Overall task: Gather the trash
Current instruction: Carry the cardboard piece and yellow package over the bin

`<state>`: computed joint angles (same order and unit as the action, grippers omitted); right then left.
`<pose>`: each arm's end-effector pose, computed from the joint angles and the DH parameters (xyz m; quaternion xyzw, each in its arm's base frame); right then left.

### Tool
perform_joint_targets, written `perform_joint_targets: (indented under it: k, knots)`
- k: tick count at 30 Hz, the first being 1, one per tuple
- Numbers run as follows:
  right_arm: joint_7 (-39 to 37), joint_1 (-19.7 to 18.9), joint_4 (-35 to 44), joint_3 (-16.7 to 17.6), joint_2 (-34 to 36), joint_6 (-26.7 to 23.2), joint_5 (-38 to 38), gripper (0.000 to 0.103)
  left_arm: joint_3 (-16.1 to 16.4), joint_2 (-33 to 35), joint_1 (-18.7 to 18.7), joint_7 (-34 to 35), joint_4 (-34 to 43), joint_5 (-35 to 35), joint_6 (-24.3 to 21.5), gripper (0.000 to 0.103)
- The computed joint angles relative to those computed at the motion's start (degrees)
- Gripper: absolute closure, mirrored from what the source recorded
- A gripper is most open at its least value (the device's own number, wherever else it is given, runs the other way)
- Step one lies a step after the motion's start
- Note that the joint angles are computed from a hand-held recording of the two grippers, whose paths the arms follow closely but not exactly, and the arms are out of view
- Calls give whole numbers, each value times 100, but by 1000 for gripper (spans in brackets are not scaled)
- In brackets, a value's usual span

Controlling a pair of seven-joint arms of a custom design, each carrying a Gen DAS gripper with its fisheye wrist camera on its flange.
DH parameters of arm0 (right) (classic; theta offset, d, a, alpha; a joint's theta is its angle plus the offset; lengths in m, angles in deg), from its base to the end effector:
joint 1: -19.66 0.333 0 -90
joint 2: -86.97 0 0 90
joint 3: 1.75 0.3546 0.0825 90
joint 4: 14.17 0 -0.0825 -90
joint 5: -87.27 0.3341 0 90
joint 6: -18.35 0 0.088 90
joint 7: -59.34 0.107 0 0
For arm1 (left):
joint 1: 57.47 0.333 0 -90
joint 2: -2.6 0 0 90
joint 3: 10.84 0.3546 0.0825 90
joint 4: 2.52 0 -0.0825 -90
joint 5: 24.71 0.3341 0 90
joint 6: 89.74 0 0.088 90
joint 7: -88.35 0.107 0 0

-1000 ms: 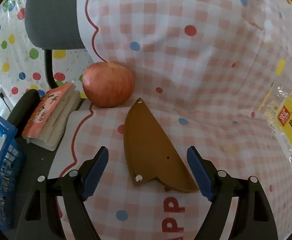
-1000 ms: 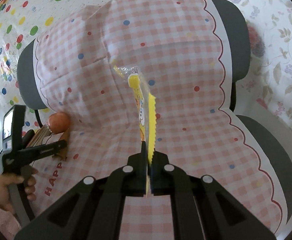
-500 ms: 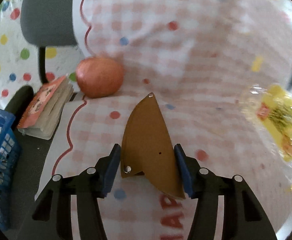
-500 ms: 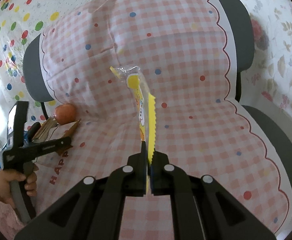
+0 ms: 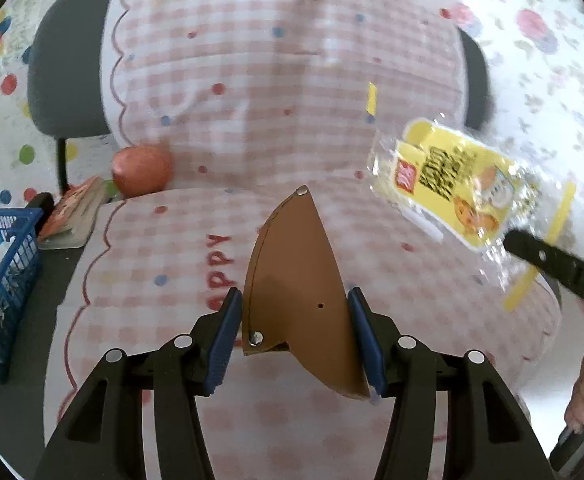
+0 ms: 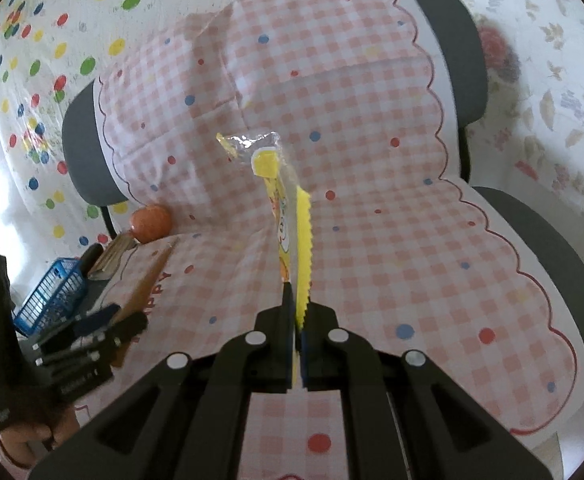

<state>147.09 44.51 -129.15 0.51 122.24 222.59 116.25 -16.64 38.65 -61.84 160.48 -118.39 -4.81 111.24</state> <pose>0.5937 0.2314 0.3252 -0.6134 0.6576 -0.2180 0.3791 0.6230 -0.1423 0.3122 -0.5757 0.7043 -0.3619 0.2036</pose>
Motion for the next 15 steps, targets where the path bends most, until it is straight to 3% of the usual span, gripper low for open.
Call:
perform_joint_targets:
  k: [2, 7, 15]
  knots:
    - [5, 109, -241, -60, -131, 233, 141, 100, -20, -98, -31, 40, -228, 65, 200, 49]
    - [-337, 563, -645, -415, -384, 233, 702, 100, -260, -262, 45, 65, -624, 371, 511, 49]
    - [-953, 1179, -1406, -683, -734, 497, 1919, 100, -313, -494, -203, 310, -1225, 560, 940, 49]
